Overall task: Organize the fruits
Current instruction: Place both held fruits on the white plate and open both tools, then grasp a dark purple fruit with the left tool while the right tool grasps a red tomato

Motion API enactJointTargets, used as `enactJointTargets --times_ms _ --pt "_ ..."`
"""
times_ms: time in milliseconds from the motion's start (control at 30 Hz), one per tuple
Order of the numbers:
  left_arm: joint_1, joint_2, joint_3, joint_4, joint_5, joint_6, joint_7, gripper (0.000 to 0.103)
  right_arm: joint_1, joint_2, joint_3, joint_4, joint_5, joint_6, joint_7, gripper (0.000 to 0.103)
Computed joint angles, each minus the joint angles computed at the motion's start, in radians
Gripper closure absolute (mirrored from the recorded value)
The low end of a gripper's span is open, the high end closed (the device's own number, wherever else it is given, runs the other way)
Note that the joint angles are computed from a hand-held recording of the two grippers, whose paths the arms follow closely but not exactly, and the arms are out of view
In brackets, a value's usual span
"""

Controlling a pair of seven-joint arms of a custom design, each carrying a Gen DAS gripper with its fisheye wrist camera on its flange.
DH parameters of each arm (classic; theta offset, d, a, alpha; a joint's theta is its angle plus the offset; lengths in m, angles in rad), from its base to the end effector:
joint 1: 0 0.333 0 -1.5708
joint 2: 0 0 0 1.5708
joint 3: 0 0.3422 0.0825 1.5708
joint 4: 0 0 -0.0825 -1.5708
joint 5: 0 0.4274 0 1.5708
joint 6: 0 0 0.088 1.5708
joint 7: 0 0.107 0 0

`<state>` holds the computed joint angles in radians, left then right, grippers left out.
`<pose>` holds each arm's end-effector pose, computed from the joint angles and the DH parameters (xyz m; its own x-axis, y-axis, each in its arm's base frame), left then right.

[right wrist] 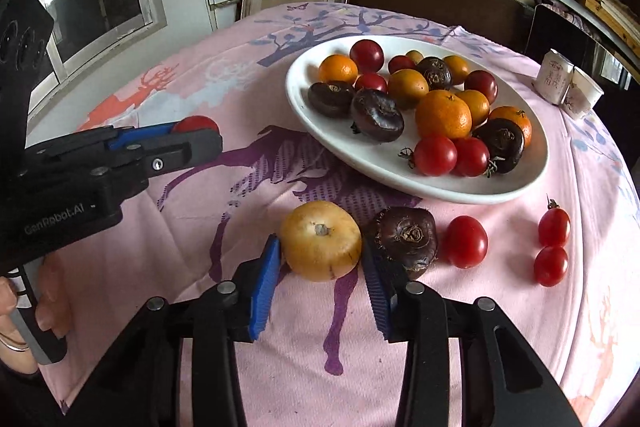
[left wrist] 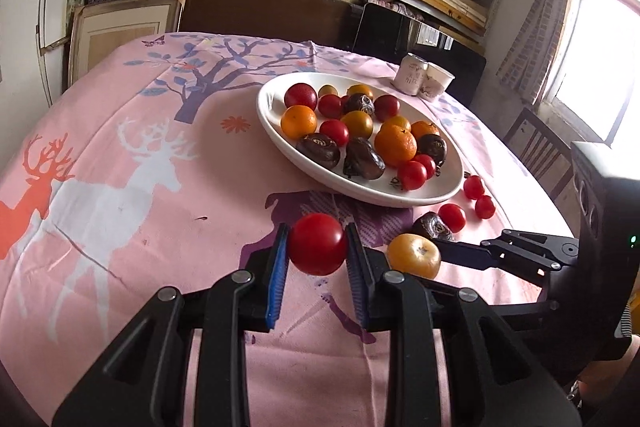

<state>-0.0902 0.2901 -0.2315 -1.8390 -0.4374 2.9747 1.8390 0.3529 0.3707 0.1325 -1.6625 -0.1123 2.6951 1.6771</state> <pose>0.6943 -0.1837 0.4733 -0.2485 -0.9400 0.2336 -0.6798 -0.0025 -0.7334 0.6722 0.3434 0.4770 0.4283 -0.9035 -0.0129 -0.7137 -0.3295 -0.6181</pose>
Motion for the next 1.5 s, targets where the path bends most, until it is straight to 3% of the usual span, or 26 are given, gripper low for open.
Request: enactJointTargets --times_ms 133,267,467,733,800,867,1000,1067,1167,1233,1367,1433,1500 --pt "0.000 -0.005 -0.007 -0.010 0.001 0.018 0.013 0.076 -0.046 -0.020 0.039 -0.027 0.099 0.025 -0.039 0.062" --pt "0.028 -0.014 -0.038 -0.010 -0.050 -0.003 0.054 0.076 -0.141 -0.080 0.119 -0.079 0.320 0.091 -0.200 0.062" --pt "-0.011 0.026 0.005 0.130 0.024 -0.107 0.031 0.076 -0.144 -0.026 0.051 0.079 0.348 0.042 -0.184 0.062" --pt "-0.113 0.273 0.094 0.541 0.235 -0.280 -0.139 0.076 -0.121 0.214 0.000 0.447 0.274 -0.103 -0.053 0.062" --pt "-0.141 0.345 0.122 0.644 0.291 -0.327 -0.197 0.071 -0.123 0.267 0.003 0.521 0.267 -0.135 -0.032 0.060" --pt "-0.150 0.391 0.134 0.707 0.322 -0.355 -0.250 0.050 -0.097 0.289 -0.037 0.549 0.218 -0.128 0.030 0.047" --pt "-0.121 0.333 0.102 0.591 0.319 -0.272 -0.262 0.041 -0.117 0.209 -0.013 0.418 0.204 -0.043 0.025 0.045" --pt "-0.138 0.269 0.119 0.481 0.359 -0.205 -0.256 0.037 -0.132 0.133 0.000 0.298 0.204 0.016 0.009 0.045" --pt "-0.123 0.183 0.077 0.332 0.371 -0.155 -0.161 0.035 -0.185 0.018 0.049 0.104 0.273 0.109 -0.041 0.045" --pt "-0.126 0.147 0.056 0.262 0.379 -0.154 -0.087 0.035 -0.221 -0.044 0.080 -0.013 0.344 0.175 -0.075 0.045" --pt "-0.204 0.151 0.107 0.241 0.475 -0.195 -0.089 0.035 -0.270 -0.131 0.126 -0.191 0.492 0.283 -0.128 0.045" --pt "-0.217 0.173 0.115 0.267 0.490 -0.224 -0.107 0.035 -0.298 -0.154 0.156 -0.235 0.581 0.286 -0.186 0.045" --pt "-0.219 0.202 0.116 0.305 0.486 -0.255 -0.127 0.035 -0.278 -0.173 0.135 -0.264 0.594 0.285 -0.199 0.045"
